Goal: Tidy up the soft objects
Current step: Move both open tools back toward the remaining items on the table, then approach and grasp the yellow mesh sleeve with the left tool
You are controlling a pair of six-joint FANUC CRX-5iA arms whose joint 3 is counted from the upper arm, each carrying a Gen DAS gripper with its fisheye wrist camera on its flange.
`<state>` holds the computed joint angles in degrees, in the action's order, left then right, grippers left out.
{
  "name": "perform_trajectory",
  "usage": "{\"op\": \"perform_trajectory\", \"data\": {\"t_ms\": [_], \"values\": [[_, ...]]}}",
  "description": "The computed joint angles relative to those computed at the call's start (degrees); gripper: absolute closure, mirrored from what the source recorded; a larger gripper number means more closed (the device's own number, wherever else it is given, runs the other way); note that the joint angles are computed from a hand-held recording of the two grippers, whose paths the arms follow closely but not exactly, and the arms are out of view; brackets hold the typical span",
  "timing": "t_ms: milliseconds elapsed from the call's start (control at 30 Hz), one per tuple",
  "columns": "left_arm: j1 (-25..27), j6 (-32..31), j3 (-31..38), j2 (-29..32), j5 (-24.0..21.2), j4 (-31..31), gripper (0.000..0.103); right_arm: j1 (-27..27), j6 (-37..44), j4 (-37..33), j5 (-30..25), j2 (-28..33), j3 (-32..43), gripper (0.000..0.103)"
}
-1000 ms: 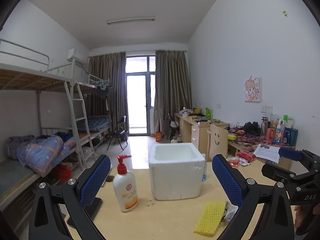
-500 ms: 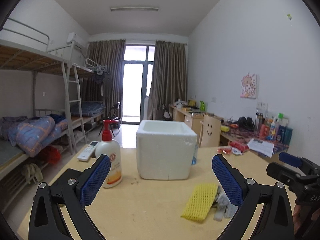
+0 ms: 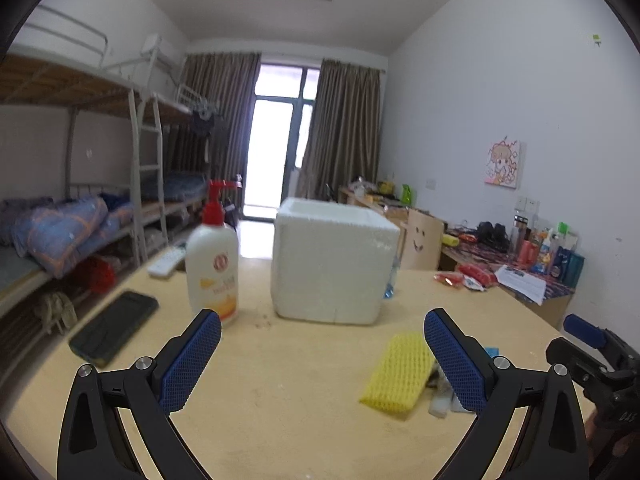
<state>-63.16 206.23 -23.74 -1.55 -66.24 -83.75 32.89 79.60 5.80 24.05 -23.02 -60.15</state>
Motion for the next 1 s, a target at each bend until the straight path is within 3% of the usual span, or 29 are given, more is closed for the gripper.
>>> {"op": "perform_trajectory", "data": {"t_ms": [367, 500, 1000], "values": [[-0.57, -0.32, 0.31, 2.40, 0.57, -0.66, 0.001, -0.02, 0.79, -0.98, 0.00, 1.21, -0.18, 0.000], [-0.32, -0.73, 0.80, 3.54, 0.46, -0.46, 0.001, 0.53, 4.06, -4.65, -0.37, 1.29, 0.12, 0.000], [2.10, -4.94, 2.59, 6.14, 6.82, 1.01, 0.001, -1.44, 4.08, -5.65, -1.08, 2.19, -0.55, 0.000]]}}
